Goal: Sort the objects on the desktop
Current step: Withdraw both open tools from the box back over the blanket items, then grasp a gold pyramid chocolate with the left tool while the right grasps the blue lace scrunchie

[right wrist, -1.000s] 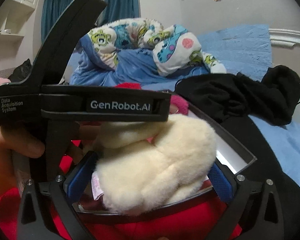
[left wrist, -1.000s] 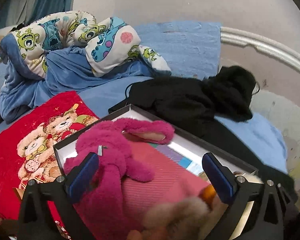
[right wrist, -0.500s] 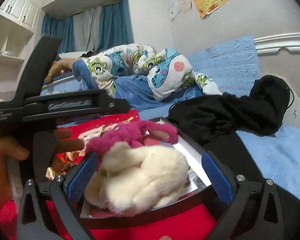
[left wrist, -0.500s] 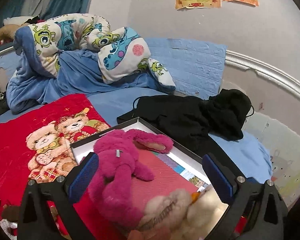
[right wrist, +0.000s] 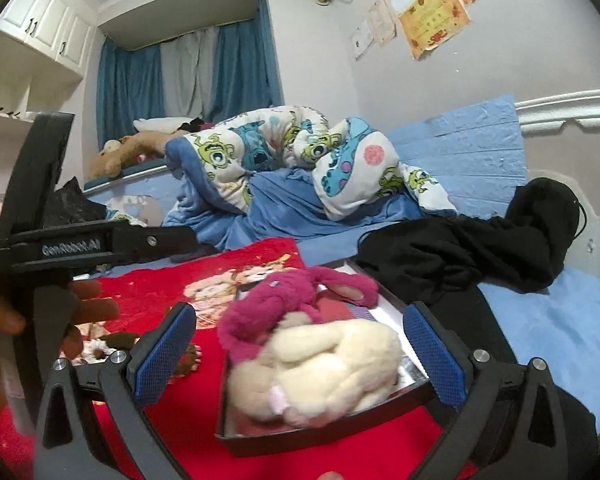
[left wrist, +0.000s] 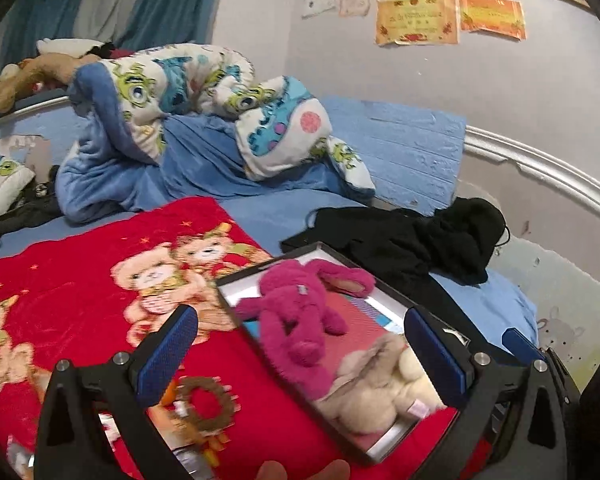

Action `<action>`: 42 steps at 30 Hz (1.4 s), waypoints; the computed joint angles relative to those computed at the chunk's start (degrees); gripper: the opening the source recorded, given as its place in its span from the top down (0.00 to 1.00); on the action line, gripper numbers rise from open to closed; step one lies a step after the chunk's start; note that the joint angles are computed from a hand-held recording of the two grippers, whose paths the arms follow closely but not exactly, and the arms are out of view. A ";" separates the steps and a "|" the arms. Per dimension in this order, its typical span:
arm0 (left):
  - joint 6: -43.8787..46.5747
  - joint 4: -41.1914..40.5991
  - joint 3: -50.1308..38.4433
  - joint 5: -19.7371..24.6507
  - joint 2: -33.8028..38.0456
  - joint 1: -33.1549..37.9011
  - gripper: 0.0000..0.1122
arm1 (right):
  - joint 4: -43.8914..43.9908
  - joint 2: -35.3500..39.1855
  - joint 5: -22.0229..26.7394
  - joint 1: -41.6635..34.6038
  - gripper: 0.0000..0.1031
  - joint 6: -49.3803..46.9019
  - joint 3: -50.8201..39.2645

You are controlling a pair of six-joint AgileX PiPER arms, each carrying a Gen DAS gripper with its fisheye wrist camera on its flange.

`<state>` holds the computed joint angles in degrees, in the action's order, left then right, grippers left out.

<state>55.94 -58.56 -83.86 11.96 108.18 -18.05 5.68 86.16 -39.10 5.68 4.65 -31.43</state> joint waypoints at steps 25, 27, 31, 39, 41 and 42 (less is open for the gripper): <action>35.48 -18.33 29.96 21.80 -27.77 52.49 0.08 | 37.59 1.21 -1.72 37.94 0.00 -26.98 -11.04; 37.49 -19.05 31.04 24.68 -28.58 56.96 0.08 | 38.11 2.67 -1.61 40.06 0.00 -27.72 -12.86; 39.36 -19.45 32.00 29.88 -28.65 64.79 0.08 | 39.89 6.38 -0.06 43.57 0.00 -30.90 -17.98; 44.28 -21.42 36.43 30.68 -27.67 68.44 0.08 | 37.65 10.87 2.48 45.13 0.00 -28.89 -22.53; 45.94 -22.22 37.88 29.53 -27.05 67.29 0.08 | 36.98 12.05 3.07 44.83 0.00 -28.04 -23.21; 46.80 -22.63 38.53 29.19 -26.85 66.87 0.08 | 36.84 12.41 3.41 44.65 0.00 -27.84 -23.44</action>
<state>102.74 -81.19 -45.32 41.16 81.33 48.81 42.52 98.57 -35.69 50.33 -23.20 -54.87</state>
